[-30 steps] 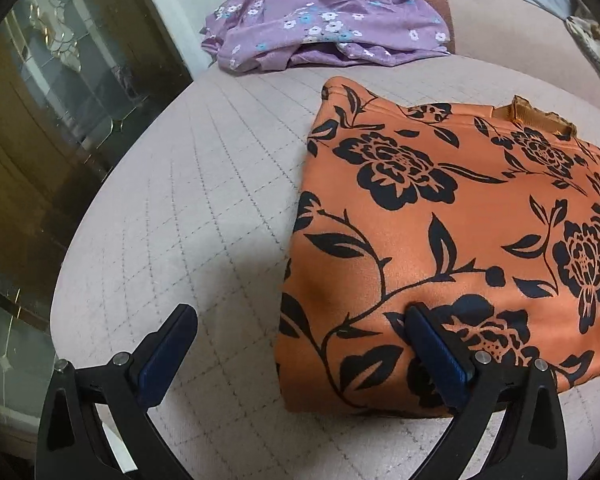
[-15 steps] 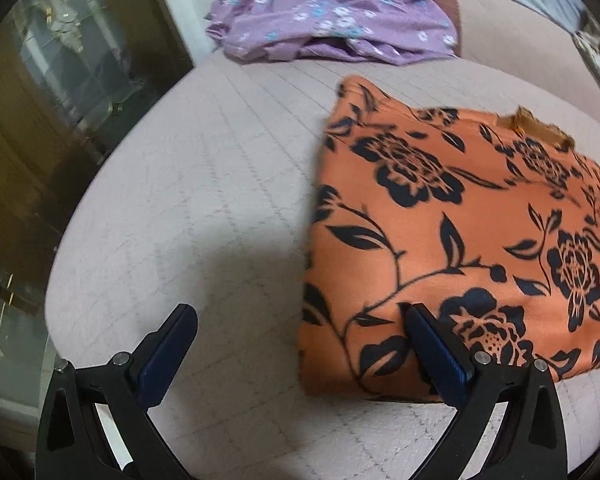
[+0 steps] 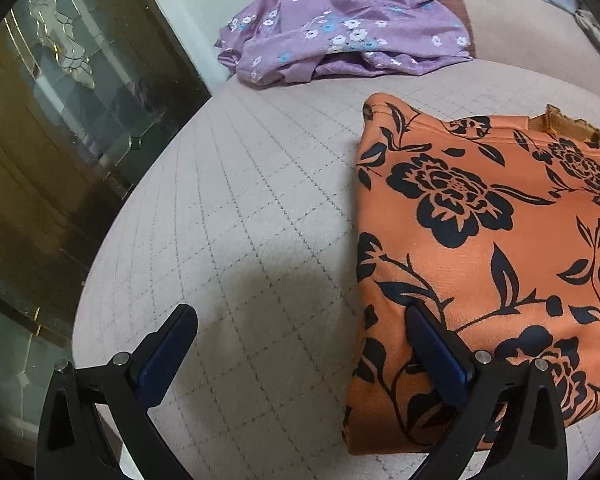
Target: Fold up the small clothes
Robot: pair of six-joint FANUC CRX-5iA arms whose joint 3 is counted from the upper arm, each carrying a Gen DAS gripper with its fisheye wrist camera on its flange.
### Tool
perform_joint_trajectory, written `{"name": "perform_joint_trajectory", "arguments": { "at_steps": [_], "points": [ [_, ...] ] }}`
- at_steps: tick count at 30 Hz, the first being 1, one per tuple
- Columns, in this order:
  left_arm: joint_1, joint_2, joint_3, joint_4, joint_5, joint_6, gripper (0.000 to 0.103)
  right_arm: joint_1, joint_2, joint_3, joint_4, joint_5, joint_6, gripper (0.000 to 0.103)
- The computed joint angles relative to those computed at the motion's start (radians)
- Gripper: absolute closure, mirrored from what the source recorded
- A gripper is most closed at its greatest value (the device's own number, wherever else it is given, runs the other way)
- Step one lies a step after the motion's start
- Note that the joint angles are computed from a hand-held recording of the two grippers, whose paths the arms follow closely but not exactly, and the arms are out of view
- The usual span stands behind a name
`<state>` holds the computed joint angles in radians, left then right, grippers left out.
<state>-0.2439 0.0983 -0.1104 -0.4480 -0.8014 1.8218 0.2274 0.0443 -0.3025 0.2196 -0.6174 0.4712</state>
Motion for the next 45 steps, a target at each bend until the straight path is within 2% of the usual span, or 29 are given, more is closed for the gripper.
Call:
{"name": "perform_joint_trajectory", "arguments": {
  "at_steps": [2,4,5,9,12,13,16,19,21,23,25,28,32,36,37,38,40,41,42,45],
  "points": [
    [0.035,-0.011,-0.028,0.066,0.040,-0.042,0.000,0.017,0.024,0.057,0.018,-0.076,-0.010,0.078],
    [0.072,-0.021,-0.060,0.140,0.075,-0.079,0.000,0.035,0.013,0.072,-0.013,-0.028,0.040,0.078],
    [0.073,-0.022,-0.062,0.154,0.074,-0.077,0.000,0.049,0.019,0.114,-0.093,-0.011,0.137,0.078],
    [0.100,-0.040,-0.084,0.234,0.058,-0.111,0.000,0.132,0.115,0.320,-0.283,-0.052,0.462,0.078],
    [0.103,-0.072,-0.115,0.247,0.061,-0.141,0.000,0.169,0.233,0.535,-0.506,-0.134,0.716,0.078],
    [0.105,-0.082,-0.125,0.248,0.066,-0.151,0.000,0.178,0.270,0.593,-0.551,-0.159,0.758,0.078],
    [0.122,-0.089,-0.148,0.274,0.087,-0.191,0.000,0.212,0.416,0.793,-0.608,-0.242,0.798,0.078],
    [0.140,-0.088,-0.162,0.312,0.088,-0.215,0.000,0.237,0.552,0.946,-0.541,-0.315,0.689,0.078],
    [0.138,-0.084,-0.154,0.310,0.078,-0.222,0.000,0.230,0.601,0.980,-0.544,-0.313,0.661,0.080],
    [0.135,-0.084,-0.150,0.304,0.077,-0.235,0.000,0.208,0.581,0.938,-0.602,-0.239,0.661,0.080],
    [0.137,-0.091,-0.153,0.308,0.075,-0.240,0.000,0.186,0.563,0.922,-0.653,-0.237,0.627,0.080],
    [0.139,-0.093,-0.140,0.312,0.044,-0.223,0.000,0.190,0.461,0.778,-0.619,-0.139,0.615,0.080],
    [0.120,-0.112,-0.127,0.280,0.025,-0.195,0.000,0.141,0.292,0.580,-0.671,-0.120,0.669,0.079],
    [0.106,-0.138,-0.138,0.313,0.043,-0.216,0.000,0.075,0.090,0.345,-0.710,-0.049,0.654,0.074],
    [0.090,-0.135,-0.131,0.300,0.041,-0.213,0.000,0.043,0.015,0.266,-0.740,-0.036,0.647,0.069],
    [0.079,-0.129,-0.126,0.287,0.039,-0.211,0.000,0.034,-0.033,0.212,-0.750,0.000,0.633,0.059],
    [0.043,-0.092,-0.096,0.238,0.017,-0.198,0.000,-0.016,-0.172,0.072,-0.807,0.051,0.599,0.034],
    [0.011,-0.047,-0.052,0.172,-0.042,-0.162,0.000,-0.020,-0.213,0.032,-0.795,0.073,0.561,0.034],
    [0.002,-0.032,-0.041,0.159,-0.060,-0.149,0.000,-0.032,-0.279,-0.029,-0.788,0.083,0.517,0.034],
    [0.014,-0.053,-0.047,0.187,-0.068,-0.128,0.000,-0.031,-0.442,-0.175,-0.699,0.092,0.327,0.034]
  ]
}}
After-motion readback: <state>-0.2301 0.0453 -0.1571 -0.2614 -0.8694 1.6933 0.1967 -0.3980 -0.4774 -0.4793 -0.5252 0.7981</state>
